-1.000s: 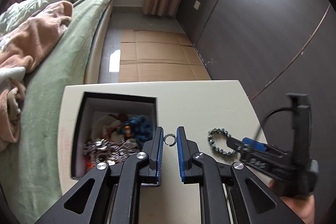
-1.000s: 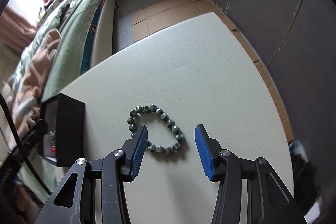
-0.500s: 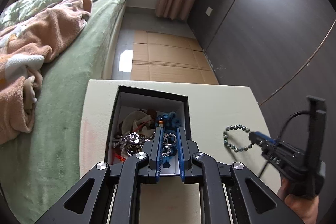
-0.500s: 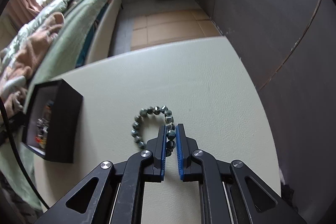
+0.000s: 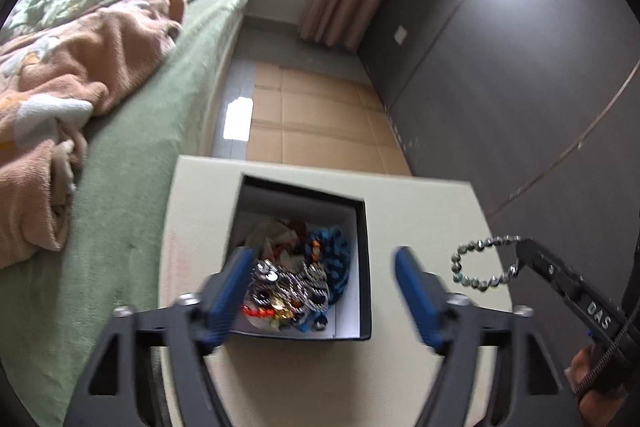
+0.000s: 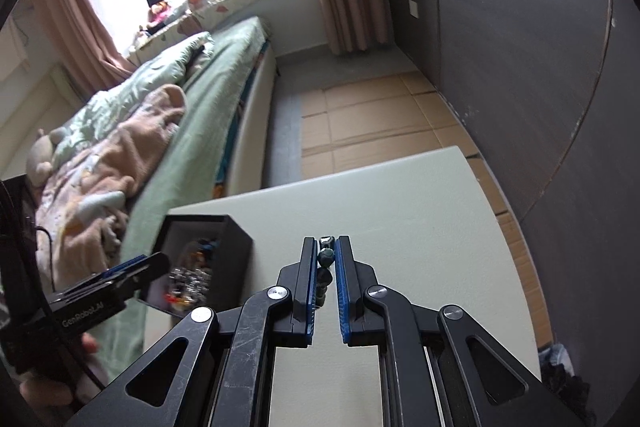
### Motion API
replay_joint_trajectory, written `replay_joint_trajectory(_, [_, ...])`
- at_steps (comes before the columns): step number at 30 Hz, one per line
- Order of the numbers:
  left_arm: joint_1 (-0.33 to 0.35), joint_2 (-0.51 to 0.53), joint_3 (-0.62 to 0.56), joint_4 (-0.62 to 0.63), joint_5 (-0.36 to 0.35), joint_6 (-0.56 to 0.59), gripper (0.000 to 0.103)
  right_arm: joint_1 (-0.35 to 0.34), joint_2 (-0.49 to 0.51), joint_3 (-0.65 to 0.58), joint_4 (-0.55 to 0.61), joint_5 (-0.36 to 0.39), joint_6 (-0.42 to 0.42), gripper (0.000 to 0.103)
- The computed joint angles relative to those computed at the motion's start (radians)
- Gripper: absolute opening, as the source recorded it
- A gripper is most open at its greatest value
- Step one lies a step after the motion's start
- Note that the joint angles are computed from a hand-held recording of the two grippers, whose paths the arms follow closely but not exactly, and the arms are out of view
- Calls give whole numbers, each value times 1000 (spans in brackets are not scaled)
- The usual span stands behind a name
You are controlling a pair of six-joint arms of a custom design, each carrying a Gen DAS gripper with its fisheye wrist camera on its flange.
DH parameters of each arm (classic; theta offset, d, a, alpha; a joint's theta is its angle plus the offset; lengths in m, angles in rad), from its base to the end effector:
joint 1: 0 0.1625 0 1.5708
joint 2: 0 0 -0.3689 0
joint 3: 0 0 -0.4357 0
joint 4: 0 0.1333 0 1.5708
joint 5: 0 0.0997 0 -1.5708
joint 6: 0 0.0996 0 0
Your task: Organize jewelry
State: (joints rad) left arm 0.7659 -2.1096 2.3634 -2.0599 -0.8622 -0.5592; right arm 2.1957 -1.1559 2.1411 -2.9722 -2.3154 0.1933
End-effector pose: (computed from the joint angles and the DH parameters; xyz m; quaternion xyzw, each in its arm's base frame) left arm -0.1128 -0.3834 0.3194 0.0737 0.9294 -0.3026 0.1981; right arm 0.3519 -0.3754 0.1103 0.1217 -0.9063 0.3181 0.2500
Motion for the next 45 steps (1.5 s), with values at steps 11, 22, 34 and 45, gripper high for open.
replay_joint_trajectory(11, [26,-71,-24,70,24,-26,82,47,86,-55,-126,114,-42,10])
replay_joint_trajectory(22, [25,-126,-36,123,84,-29,82,73,199,-123,-220,206,-50,10])
replay_joint_trajectory(34, [-17,-173,-28,166,150,-47,96,57,222,-142,-126,208,33,74])
replay_joint_trajectory(45, [-152,-268,23,322,223,-110,103,45,58,-8,-61,149,101,85])
